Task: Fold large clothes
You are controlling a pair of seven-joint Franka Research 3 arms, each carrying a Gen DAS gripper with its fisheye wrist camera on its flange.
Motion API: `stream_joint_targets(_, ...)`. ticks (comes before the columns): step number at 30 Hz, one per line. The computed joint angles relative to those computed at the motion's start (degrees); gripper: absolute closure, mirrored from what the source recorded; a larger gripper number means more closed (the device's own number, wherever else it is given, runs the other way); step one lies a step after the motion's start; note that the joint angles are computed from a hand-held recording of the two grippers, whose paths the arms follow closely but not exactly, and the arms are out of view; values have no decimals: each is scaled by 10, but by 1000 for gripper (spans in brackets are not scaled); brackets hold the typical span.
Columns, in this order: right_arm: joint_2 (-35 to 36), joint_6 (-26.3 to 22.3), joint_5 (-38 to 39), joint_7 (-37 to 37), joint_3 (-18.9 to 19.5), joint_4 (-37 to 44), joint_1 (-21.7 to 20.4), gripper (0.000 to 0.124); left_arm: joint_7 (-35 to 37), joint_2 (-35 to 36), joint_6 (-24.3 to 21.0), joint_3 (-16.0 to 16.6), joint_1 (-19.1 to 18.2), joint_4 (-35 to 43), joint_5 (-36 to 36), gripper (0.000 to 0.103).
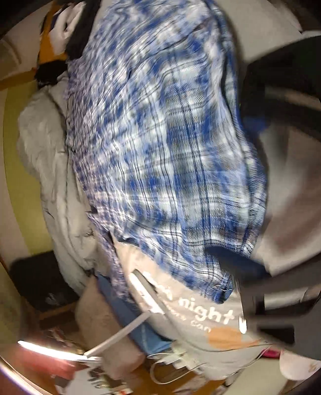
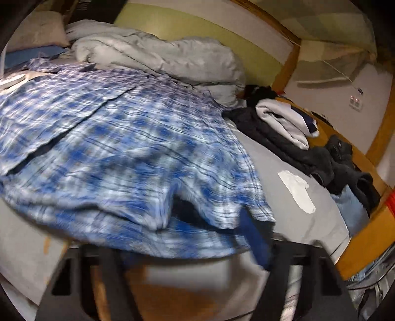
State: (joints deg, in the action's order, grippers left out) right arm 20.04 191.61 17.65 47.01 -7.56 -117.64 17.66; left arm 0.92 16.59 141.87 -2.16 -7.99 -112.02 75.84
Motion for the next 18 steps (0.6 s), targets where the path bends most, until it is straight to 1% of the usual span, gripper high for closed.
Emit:
stream_joint_targets(1,0,-9,1,4,8,5,-10,86,-12,-5,17,3,4,-5,8,70)
stream_joint_targets(2,-2,-21,-1,9,25,10,-29,92,-30,-11,38,5,7,-11,23,83)
stream_joint_targets(3,-3,-31,-3,15,43,15,-48,100,-60,-19,65,9,12,-18,53,85)
stream_joint_targets(4,-5,-35,-4,21,69,17,-74,104,-99,-29,76,12,12,-24,89,86)
stream_joint_targets(5,-6,-35,-3,27,115,21,-119,105,-118,-28,70,10,12,-15,106,86)
stream_joint_targets(6,-5,-38,-1,31,164,27,-166,108,-120,-32,60,7,13,-13,108,86)
stream_joint_targets(7,-3,-46,-1,34,192,36,-192,111,-107,-33,50,3,15,-7,100,86)
stream_joint_targets(9,3,-68,-1,34,209,58,-206,113,-56,-24,42,-1,23,13,61,87)
stream_joint_targets(10,8,-76,1,30,211,71,-207,113,-27,-18,40,-2,27,25,36,89)
stream_joint_targets(11,13,-80,0,29,204,84,-198,113,-7,-12,41,-2,31,34,16,90)
stream_joint_targets(14,37,-104,-7,26,173,139,-162,114,99,23,50,0,48,87,-84,90)
stream_joint_targets(16,61,-117,-18,46,126,182,-117,114,167,55,51,3,58,131,-150,90)
stream_joint_targets(17,79,-133,-24,58,107,213,-99,114,210,76,46,1,66,162,-191,90)
stream_joint_targets(18,95,-152,-29,68,94,242,-88,115,233,93,40,3,68,187,-215,90)
